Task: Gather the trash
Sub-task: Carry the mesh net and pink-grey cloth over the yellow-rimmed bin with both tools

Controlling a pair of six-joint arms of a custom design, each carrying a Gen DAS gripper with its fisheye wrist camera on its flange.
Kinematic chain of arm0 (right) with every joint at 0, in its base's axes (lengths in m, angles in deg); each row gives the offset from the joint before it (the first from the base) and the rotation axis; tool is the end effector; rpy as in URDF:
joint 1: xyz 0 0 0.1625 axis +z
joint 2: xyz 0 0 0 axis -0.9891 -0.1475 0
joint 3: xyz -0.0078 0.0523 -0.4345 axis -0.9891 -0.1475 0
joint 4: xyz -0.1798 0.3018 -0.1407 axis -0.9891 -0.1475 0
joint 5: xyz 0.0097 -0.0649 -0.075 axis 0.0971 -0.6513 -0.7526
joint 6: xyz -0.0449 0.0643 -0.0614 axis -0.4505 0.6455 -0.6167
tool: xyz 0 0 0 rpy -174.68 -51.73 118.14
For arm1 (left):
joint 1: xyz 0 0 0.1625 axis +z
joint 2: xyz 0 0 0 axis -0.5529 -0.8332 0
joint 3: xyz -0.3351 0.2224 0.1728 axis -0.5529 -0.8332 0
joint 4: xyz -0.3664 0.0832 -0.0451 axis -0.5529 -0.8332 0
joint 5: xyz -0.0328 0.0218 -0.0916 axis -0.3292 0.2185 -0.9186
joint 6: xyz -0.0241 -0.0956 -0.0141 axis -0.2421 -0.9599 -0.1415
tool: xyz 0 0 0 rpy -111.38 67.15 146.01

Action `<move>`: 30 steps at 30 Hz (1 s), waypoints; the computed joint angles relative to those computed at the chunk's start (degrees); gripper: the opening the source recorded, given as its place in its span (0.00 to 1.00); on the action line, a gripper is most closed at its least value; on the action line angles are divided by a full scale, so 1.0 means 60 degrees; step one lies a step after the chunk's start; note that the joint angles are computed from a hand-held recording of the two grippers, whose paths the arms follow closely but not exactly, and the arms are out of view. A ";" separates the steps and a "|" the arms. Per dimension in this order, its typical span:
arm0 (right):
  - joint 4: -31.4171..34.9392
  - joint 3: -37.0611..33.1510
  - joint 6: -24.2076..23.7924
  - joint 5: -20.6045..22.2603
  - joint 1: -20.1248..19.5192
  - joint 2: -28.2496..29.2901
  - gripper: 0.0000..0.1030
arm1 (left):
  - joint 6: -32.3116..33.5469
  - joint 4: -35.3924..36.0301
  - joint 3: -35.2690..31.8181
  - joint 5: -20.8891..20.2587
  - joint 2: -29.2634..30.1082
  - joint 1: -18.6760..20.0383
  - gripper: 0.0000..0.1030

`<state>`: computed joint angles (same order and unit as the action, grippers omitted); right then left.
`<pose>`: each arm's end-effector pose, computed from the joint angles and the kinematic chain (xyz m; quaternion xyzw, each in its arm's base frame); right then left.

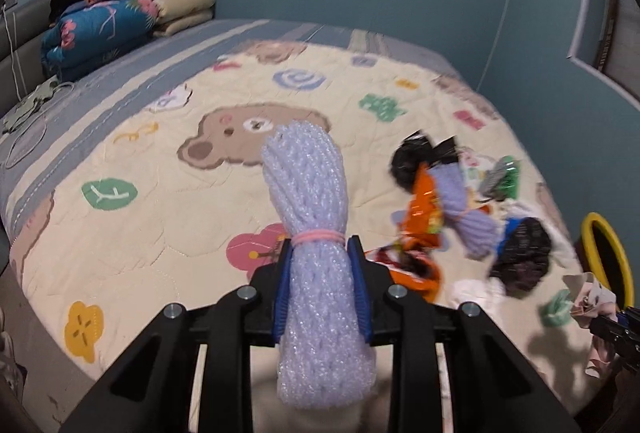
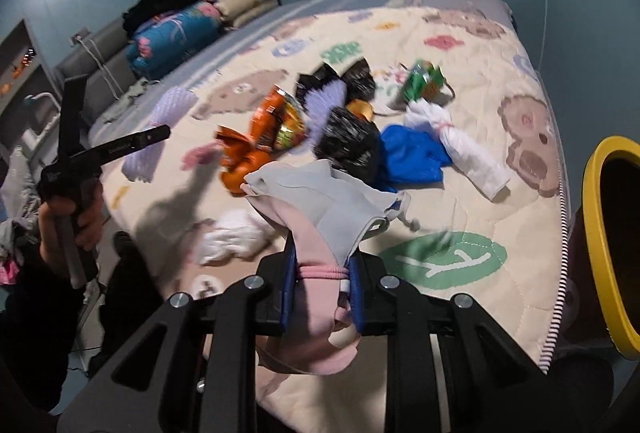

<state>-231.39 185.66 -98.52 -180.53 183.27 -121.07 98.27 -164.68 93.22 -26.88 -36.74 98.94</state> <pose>0.1958 -0.4622 0.0605 0.2133 -0.9132 0.2850 0.1985 -0.0261 -0.5369 0.2345 0.1285 0.8726 -0.3737 0.2872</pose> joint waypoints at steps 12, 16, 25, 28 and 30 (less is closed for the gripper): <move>-0.1037 0.1344 0.0227 0.0162 0.0614 -0.1181 0.21 | -0.0166 -0.0210 0.1034 -0.0303 -0.0690 -0.1647 0.25; -0.1530 0.1641 0.0131 -0.0027 0.0813 -0.1512 0.21 | -0.0123 -0.0375 0.1221 -0.0320 -0.0702 -0.2257 0.25; -0.2057 0.1938 -0.0030 -0.0296 0.1173 -0.2503 0.21 | -0.0370 -0.0078 0.0916 -0.0718 -0.0692 -0.3151 0.25; -0.2154 0.1944 -0.0118 -0.0533 0.1311 -0.2894 0.21 | -0.0286 -0.0158 0.0770 -0.0769 -0.0588 -0.3416 0.25; -0.2238 0.1905 -0.0252 -0.0748 0.1383 -0.3114 0.21 | -0.0246 -0.0148 0.0650 -0.0841 -0.0517 -0.3558 0.25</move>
